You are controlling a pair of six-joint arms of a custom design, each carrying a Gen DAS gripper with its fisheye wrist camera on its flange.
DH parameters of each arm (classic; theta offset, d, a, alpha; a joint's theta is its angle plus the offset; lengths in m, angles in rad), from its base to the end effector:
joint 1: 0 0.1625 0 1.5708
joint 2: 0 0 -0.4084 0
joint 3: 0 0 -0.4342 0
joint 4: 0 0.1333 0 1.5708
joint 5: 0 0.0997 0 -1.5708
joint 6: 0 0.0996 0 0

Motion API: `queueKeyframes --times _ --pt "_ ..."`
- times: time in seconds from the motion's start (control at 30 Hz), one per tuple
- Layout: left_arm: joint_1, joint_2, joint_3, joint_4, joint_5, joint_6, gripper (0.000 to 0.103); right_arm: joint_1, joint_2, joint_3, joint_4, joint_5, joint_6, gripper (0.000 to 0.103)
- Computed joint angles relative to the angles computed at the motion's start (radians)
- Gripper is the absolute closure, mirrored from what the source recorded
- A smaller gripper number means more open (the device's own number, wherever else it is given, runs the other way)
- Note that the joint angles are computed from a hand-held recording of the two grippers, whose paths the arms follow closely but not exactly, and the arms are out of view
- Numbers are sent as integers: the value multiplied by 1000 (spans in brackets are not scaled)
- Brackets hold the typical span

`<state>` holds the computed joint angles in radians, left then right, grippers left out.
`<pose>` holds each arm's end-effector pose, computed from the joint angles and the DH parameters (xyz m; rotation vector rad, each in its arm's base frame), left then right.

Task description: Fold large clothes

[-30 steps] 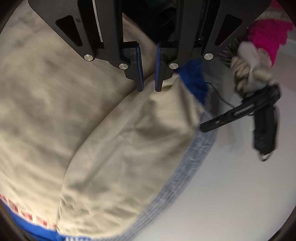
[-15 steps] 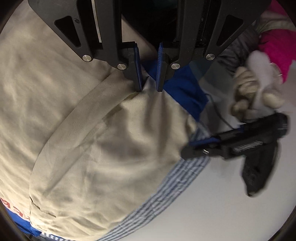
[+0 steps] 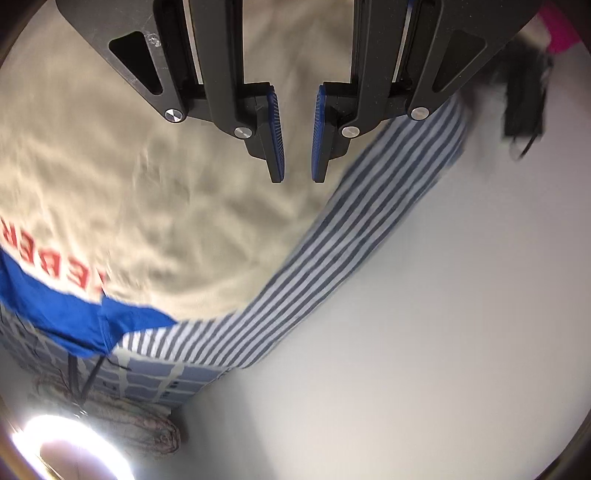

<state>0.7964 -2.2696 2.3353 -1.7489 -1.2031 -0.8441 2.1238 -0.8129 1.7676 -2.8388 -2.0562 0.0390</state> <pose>-0.0749 -0.3184 0.3655 -0.1325 2.9228 -0.5073 0.4172 -0.5106 0.0517 0.5853 -2.6432 0.6040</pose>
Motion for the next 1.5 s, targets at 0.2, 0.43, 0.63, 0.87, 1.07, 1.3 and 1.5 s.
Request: queueKeyframes --times 0.2,0.43,0.63,0.87,1.07,1.3,1.5 --pt "2 13 -11 -9 1 16 83 -64 163 -194 57 -68 -22 88" --pt "19 29 -14 -62 -2 15 49 -98 246 -255 87 -131 26 88" --pt "46 75 -17 -77 -35 73 49 -87 146 -205 173 -23 90 87" --pt "20 105 -15 -58 6 81 90 -59 26 -75 294 67 188 63" --pt "-86 81 -6 -31 75 99 96 -29 53 -114 378 65 253 47" --pt "-145 90 -1 -12 115 75 96 19 202 -310 566 -28 288 47" --pt "-191 103 13 -5 141 45 96 46 322 -453 759 -148 351 47"
